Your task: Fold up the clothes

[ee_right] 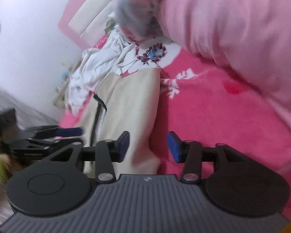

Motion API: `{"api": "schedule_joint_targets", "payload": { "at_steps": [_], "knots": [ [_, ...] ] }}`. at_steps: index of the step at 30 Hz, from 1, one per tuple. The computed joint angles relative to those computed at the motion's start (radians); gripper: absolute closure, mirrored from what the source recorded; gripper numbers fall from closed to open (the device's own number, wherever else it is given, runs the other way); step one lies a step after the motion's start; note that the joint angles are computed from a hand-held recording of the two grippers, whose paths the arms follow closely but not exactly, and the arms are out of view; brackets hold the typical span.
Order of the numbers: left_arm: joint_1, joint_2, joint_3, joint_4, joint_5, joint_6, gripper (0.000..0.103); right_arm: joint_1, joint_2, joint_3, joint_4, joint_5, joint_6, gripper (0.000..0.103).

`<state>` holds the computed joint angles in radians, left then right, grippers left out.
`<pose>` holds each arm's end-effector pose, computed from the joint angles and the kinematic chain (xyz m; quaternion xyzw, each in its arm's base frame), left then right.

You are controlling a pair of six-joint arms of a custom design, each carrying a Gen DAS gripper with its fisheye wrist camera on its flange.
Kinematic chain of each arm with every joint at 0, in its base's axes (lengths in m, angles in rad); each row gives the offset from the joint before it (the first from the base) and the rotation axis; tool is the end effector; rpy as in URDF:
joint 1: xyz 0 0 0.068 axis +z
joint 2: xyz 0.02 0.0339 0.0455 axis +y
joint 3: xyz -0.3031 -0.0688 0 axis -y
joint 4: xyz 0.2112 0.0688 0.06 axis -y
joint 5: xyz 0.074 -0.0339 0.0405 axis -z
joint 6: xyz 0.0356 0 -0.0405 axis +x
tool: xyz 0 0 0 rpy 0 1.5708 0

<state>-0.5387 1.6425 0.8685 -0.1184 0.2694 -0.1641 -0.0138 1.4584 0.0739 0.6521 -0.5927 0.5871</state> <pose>0.2549 -0.1634 0.2268 0.2179 0.9098 -0.2324 0.2660 0.1613 0.0177 0.1490 0.1450 0.8696 0.3659 0.2980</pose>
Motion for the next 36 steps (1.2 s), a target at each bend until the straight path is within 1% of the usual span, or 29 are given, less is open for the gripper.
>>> {"api": "schedule_joint_targets", "payload": {
  "at_steps": [1, 3, 4, 5, 6, 7, 9, 12, 14, 15, 16, 18, 19, 20, 21, 22, 23, 25, 26, 27, 28, 30, 31, 32, 35, 36],
  "knots": [
    [0.008, 0.027, -0.026, 0.094, 0.046, -0.061, 0.053, -0.011, 0.120, 0.000, 0.108, -0.025, 0.018, 0.053],
    [0.019, 0.087, -0.060, 0.242, 0.099, -0.168, 0.052, -0.023, 0.297, 0.019, 0.236, -0.084, 0.042, 0.051],
    [0.028, 0.118, -0.067, 0.289, 0.120, -0.218, 0.053, -0.025, 0.342, 0.038, 0.246, -0.099, 0.048, 0.051],
    [0.039, 0.147, -0.064, 0.310, 0.143, -0.254, 0.053, -0.013, 0.354, 0.044, 0.243, -0.100, 0.029, 0.051],
    [0.050, 0.174, -0.056, 0.320, 0.167, -0.284, 0.053, 0.006, 0.358, 0.044, 0.239, -0.100, -0.001, 0.051],
    [0.056, 0.200, -0.028, 0.299, 0.172, -0.281, 0.054, 0.036, 0.325, 0.042, 0.213, -0.075, -0.036, 0.051],
    [0.053, 0.241, 0.039, 0.236, 0.146, -0.229, 0.054, 0.149, 0.210, 0.043, 0.146, 0.024, -0.131, 0.051],
    [0.024, 0.269, 0.114, 0.174, 0.117, -0.150, 0.049, 0.407, 0.089, 0.093, 0.022, 0.294, -0.259, 0.051],
    [0.005, 0.291, 0.167, 0.129, 0.109, -0.118, 0.049, 0.564, 0.062, 0.147, -0.057, 0.471, -0.361, 0.050],
    [-0.005, 0.309, 0.192, 0.111, 0.092, -0.119, 0.049, 0.633, 0.069, 0.171, -0.084, 0.553, -0.408, 0.050],
    [-0.016, 0.325, 0.211, 0.096, 0.071, -0.124, 0.051, 0.697, 0.085, 0.193, -0.107, 0.629, -0.452, 0.050],
    [-0.029, 0.358, 0.226, 0.095, 0.033, -0.131, 0.062, 0.810, 0.139, 0.214, -0.100, 0.768, -0.523, 0.048],
    [-0.028, 0.368, 0.216, 0.112, 0.020, -0.139, 0.076, 0.848, 0.159, 0.217, -0.095, 0.819, -0.548, 0.046],
    [-0.022, 0.373, 0.197, 0.139, 0.018, -0.149, 0.085, 0.872, 0.161, 0.215, -0.097, 0.853, -0.561, 0.046],
    [-0.010, 0.372, 0.169, 0.177, 0.030, -0.163, 0.089, 0.871, 0.136, 0.207, -0.113, 0.851, -0.555, 0.046],
    [0.009, 0.366, 0.135, 0.217, 0.052, -0.175, 0.094, 0.846, 0.085, 0.190, -0.134, 0.816, -0.532, 0.048],
    [0.030, 0.360, 0.102, 0.256, 0.077, -0.187, 0.096, 0.800, 0.005, 0.161, -0.159, 0.759, -0.490, 0.048],
    [0.082, 0.352, 0.025, 0.354, 0.145, -0.214, 0.096, 0.659, -0.179, 0.110, -0.252, 0.616, -0.411, 0.047],
    [0.109, 0.350, -0.015, 0.412, 0.181, -0.231, 0.096, 0.564, -0.276, 0.100, -0.325, 0.525, -0.384, 0.047],
    [0.136, 0.351, -0.054, 0.470, 0.217, -0.250, 0.096, 0.480, -0.358, 0.092, -0.402, 0.454, -0.374, 0.047],
    [0.160, 0.353, -0.092, 0.527, 0.247, -0.265, 0.096, 0.398, -0.421, 0.092, -0.486, 0.383, -0.390, 0.047],
    [0.198, 0.366, -0.160, 0.635, 0.294, -0.296, 0.096, 0.313, -0.430, 0.101, -0.586, 0.272, -0.452, 0.047],
    [0.211, 0.369, -0.183, 0.671, 0.311, -0.308, 0.096, 0.279, -0.421, 0.106, -0.629, 0.224, -0.488, 0.047],
    [0.221, 0.373, -0.205, 0.707, 0.322, -0.318, 0.096, 0.282, -0.387, 0.098, -0.615, 0.210, -0.502, 0.047],
    [0.242, 0.383, -0.260, 0.810, 0.351, -0.352, 0.097, 0.342, -0.231, 0.062, -0.463, 0.221, -0.501, 0.052],
    [0.247, 0.386, -0.272, 0.834, 0.357, -0.361, 0.097, 0.361, -0.173, 0.053, -0.395, 0.228, -0.492, 0.058]
  ]
}}
